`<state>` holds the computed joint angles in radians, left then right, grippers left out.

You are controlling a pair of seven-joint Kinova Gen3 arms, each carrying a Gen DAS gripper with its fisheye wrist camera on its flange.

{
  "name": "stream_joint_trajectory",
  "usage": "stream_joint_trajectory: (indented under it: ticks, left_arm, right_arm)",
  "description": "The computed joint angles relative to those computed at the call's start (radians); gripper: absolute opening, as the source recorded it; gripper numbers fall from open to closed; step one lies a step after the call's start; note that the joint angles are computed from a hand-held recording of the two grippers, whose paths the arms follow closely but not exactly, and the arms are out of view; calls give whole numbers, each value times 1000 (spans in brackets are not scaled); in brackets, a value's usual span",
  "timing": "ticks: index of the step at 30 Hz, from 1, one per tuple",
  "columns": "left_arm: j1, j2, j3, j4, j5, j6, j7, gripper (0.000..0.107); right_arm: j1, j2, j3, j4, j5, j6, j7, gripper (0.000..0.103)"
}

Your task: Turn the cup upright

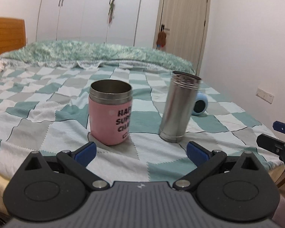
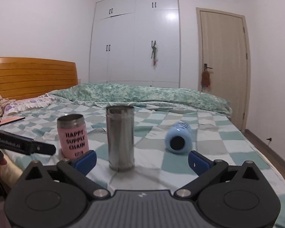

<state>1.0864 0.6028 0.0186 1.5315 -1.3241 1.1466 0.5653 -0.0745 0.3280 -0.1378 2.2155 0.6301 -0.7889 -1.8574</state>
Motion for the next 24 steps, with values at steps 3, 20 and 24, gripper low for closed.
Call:
stream_joint_trajectory:
  ticks: [3,20,24]
  left_arm:
    - [51,67,-14,-52,-16,90,-23,103]
    - [189,293,-126,-200,-56,314,71,103]
    - [193,289,-125,-187,-63,311,87,103]
  right_arm:
    - [0,7,22,66,-62,-71,81,103]
    - [-19,166,37,228,-309,-460,309,102]
    - [-25,164,40,231,-321,-457,317,103]
